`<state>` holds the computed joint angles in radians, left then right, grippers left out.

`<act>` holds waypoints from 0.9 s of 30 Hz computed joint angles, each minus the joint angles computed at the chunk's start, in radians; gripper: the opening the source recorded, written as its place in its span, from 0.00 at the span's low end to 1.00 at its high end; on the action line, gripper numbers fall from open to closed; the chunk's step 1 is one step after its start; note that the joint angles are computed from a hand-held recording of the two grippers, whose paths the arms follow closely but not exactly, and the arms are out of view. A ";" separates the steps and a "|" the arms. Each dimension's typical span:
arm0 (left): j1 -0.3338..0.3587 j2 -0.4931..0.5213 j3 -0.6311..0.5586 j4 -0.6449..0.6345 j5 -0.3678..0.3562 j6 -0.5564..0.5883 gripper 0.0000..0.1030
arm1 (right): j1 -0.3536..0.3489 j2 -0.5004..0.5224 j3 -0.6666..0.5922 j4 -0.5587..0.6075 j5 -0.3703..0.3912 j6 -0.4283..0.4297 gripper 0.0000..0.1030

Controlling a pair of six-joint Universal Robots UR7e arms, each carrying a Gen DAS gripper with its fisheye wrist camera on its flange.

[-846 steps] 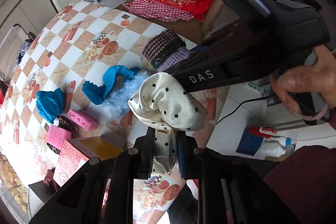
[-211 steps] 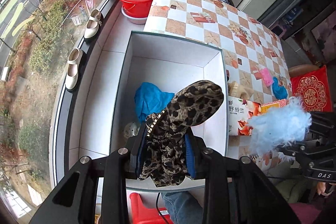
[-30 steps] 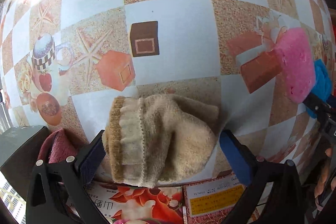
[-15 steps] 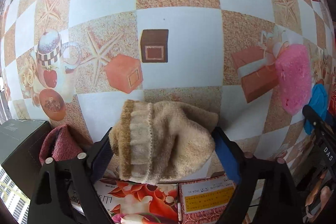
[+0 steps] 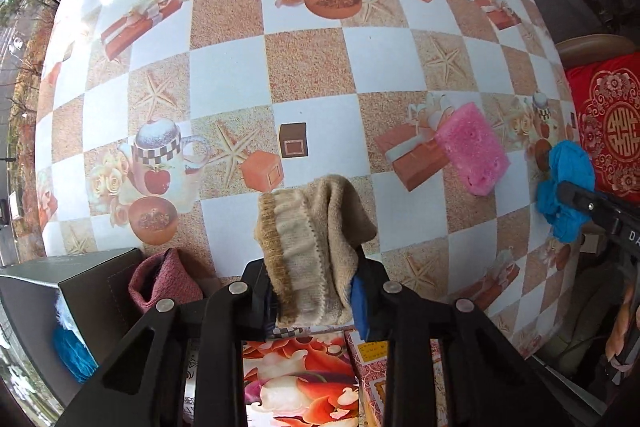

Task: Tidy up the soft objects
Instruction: 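Carry the beige sock and blue cloth over the white box with both tools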

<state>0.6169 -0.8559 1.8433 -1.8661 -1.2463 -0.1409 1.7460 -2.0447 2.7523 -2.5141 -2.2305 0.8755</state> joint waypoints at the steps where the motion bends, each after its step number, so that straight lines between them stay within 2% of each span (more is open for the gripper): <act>1: 0.003 -0.013 -0.003 -0.002 0.005 0.009 0.31 | 0.043 0.020 -0.022 0.019 -0.012 0.031 0.27; 5: -0.005 -0.082 -0.005 0.010 0.005 0.023 0.31 | 0.187 0.122 -0.106 0.058 -0.043 0.114 0.27; 6: -0.014 -0.100 0.006 0.008 -0.001 0.018 0.31 | 0.173 0.133 -0.136 0.059 -0.044 0.082 0.27; 12: -0.031 -0.175 0.070 -0.032 -0.007 0.024 0.31 | 0.311 0.255 -0.235 0.117 -0.063 0.166 0.27; 21: -0.026 -0.315 0.115 0.038 -0.031 0.074 0.31 | 0.420 0.442 -0.357 0.148 -0.046 0.228 0.27; 27: -0.029 -0.409 0.153 0.101 -0.041 0.120 0.31 | 0.485 0.576 -0.461 0.172 -0.031 0.229 0.27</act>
